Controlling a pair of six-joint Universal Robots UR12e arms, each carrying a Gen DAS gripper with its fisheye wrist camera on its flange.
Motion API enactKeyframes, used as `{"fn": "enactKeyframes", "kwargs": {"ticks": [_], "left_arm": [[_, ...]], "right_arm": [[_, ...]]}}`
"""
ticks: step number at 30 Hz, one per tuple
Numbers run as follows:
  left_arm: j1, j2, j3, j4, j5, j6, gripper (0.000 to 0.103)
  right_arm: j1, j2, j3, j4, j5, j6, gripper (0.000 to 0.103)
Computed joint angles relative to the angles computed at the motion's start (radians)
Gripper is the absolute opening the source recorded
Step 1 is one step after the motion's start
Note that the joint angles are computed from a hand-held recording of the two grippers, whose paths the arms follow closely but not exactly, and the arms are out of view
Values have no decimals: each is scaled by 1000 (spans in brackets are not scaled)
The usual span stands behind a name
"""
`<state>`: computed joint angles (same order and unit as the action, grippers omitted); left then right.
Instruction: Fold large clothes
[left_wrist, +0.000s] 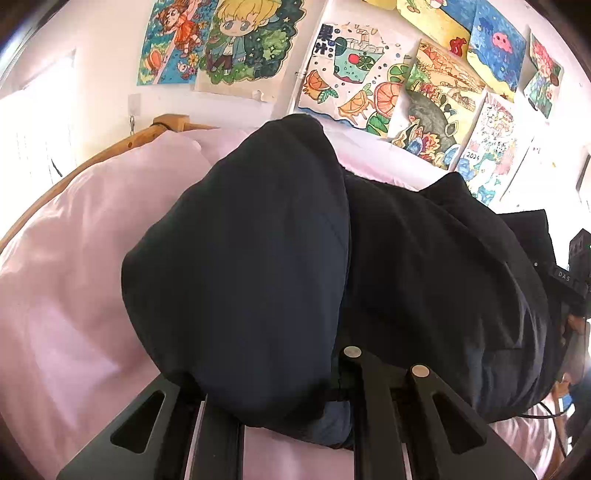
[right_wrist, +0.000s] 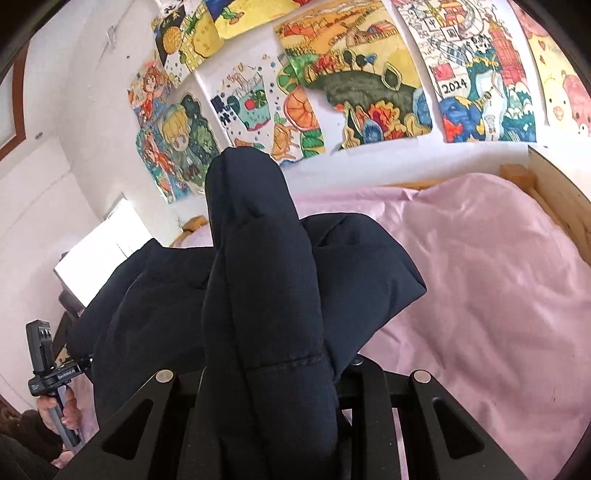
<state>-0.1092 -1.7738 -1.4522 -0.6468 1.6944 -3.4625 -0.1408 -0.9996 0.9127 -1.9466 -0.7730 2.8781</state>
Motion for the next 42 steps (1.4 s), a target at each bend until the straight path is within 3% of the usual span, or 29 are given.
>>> {"fn": "enactKeyframes", "kwargs": {"ticks": [7,12,15,17,20,25,30,34,42], "left_arm": [[4,-18,-4,-1,17,55,13],[10,-16,-6,-31,10,40,23],[21,-8,-6,-62,-18,19,36],[31,-3,-2,-96,-49,4,47],[41,3,9,-151,-73,-29,60],[43,19,23,-208,-51,-45,67],[32,49,20,-229,6,-37,78],[28,70,35,-275,31,-32,79],[-24,85,98,-259,134,92,79]], "right_arm": [[6,32,3,29,-64,15,23],[7,36,0,60,-100,19,33],[9,43,-16,90,-139,28,48],[9,45,-22,105,-164,45,67],[2,40,-24,136,-197,58,83],[-13,9,4,120,-237,113,95],[-18,-28,27,117,-263,141,103],[-13,-67,54,83,-280,125,103],[-2,-146,97,47,-280,128,103]]}}
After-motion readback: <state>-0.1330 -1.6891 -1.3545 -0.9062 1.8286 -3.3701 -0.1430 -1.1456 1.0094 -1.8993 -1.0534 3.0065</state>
